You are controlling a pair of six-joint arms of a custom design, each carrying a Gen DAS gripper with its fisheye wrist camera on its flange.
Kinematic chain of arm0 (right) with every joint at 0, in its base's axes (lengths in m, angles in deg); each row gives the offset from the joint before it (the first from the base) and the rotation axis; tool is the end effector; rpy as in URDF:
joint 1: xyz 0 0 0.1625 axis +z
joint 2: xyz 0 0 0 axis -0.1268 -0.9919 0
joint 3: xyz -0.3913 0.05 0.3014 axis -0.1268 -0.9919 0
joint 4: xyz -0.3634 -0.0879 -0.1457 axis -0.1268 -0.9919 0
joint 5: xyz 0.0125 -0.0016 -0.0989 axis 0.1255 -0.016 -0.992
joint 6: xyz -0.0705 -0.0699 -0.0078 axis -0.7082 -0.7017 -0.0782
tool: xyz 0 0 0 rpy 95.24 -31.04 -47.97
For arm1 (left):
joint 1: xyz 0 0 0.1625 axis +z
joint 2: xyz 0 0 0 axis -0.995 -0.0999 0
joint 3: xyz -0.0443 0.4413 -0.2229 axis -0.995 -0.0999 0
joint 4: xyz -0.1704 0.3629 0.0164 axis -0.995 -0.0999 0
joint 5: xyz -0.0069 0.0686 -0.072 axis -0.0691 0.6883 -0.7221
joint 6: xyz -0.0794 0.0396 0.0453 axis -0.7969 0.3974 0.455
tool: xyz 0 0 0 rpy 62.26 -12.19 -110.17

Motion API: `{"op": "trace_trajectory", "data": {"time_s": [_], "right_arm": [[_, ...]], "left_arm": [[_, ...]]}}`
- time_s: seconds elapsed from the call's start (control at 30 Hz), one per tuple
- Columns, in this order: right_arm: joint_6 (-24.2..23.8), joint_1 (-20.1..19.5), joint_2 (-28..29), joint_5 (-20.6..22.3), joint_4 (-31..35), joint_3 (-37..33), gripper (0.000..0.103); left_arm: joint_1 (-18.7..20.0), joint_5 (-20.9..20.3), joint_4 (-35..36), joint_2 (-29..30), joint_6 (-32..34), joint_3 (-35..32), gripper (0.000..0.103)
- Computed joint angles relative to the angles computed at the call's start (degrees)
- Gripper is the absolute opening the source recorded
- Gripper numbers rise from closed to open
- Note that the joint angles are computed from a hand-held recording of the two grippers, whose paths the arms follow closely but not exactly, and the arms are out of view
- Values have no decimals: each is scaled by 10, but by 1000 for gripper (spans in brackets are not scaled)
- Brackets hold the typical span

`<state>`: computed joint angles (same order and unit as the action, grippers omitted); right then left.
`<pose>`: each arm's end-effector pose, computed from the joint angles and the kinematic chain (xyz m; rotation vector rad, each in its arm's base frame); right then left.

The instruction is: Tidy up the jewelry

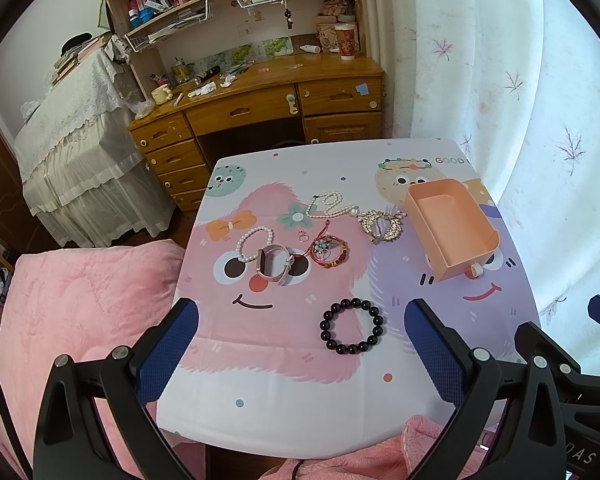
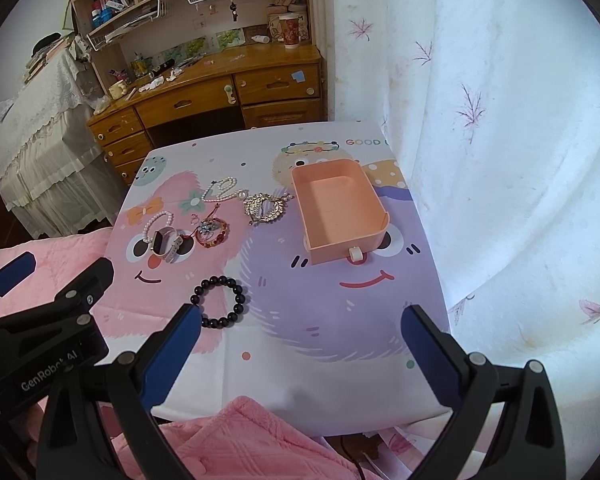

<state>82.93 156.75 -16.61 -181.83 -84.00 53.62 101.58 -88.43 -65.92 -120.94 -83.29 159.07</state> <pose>0.4589 -0.2090 0.1231 -0.4007 -2.0419 0.9169 -0.2669 -0.2936 0.3359 0.9429 2.2113 -0.5181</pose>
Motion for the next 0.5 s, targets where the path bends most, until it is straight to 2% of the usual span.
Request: {"op": "trace_trajectory", "data": {"time_s": [0.1, 0.5], "right_arm": [[-16, -5, -1, -3, -20, 8, 101], [-21, -6, -4, -3, -33, 14, 101]], "left_arm": [[0, -1, 1, 0, 0, 0, 102], [4, 1, -1, 1, 4, -1, 102]]}}
